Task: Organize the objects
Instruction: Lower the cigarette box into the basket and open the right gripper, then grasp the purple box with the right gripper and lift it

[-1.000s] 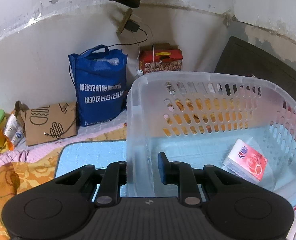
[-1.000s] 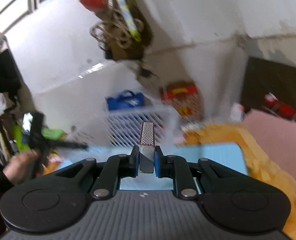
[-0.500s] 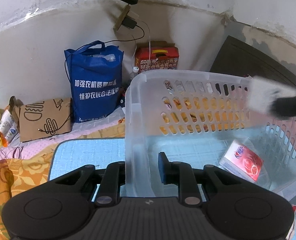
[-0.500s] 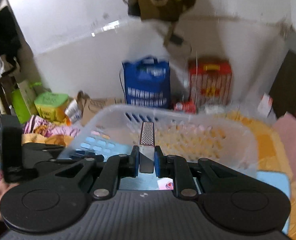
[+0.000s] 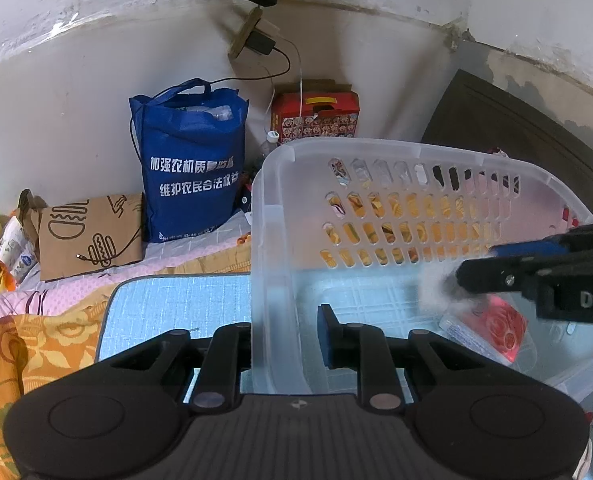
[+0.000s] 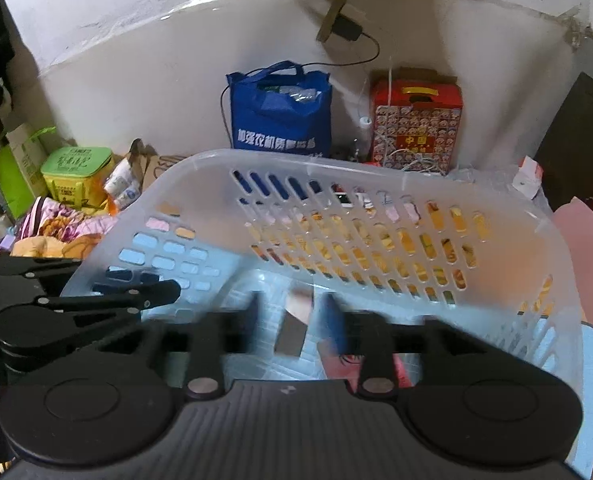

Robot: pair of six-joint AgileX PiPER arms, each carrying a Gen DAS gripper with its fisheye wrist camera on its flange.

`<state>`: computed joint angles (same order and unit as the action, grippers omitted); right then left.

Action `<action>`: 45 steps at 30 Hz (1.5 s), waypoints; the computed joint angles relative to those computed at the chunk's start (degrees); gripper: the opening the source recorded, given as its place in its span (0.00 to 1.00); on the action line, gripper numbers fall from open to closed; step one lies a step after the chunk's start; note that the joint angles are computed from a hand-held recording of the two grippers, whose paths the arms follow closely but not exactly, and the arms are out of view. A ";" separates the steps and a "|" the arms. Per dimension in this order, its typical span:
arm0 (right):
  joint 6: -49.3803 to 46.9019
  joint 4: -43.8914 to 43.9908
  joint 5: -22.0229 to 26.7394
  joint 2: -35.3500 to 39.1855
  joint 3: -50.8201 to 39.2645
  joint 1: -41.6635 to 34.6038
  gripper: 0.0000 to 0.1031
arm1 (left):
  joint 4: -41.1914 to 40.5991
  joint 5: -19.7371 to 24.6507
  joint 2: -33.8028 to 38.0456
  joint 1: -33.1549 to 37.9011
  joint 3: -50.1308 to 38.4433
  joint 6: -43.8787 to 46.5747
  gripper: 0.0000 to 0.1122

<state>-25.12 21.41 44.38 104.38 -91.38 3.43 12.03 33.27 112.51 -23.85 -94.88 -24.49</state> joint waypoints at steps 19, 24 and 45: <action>-45.42 41.16 -17.02 -38.31 46.60 -18.73 1.00 | -4.75 -2.11 -0.52 1.16 1.43 4.42 0.23; -63.27 55.66 -4.47 -41.85 61.92 -32.44 0.98 | -4.88 -2.39 -0.70 1.10 1.77 4.95 0.23; -80.95 64.25 -4.08 -42.46 75.59 -30.81 0.66 | -4.52 -3.30 -1.23 0.99 2.78 4.90 0.24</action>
<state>-106.06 85.67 40.30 61.92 -15.78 -27.38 7.52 29.97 111.28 -22.85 -92.10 -19.59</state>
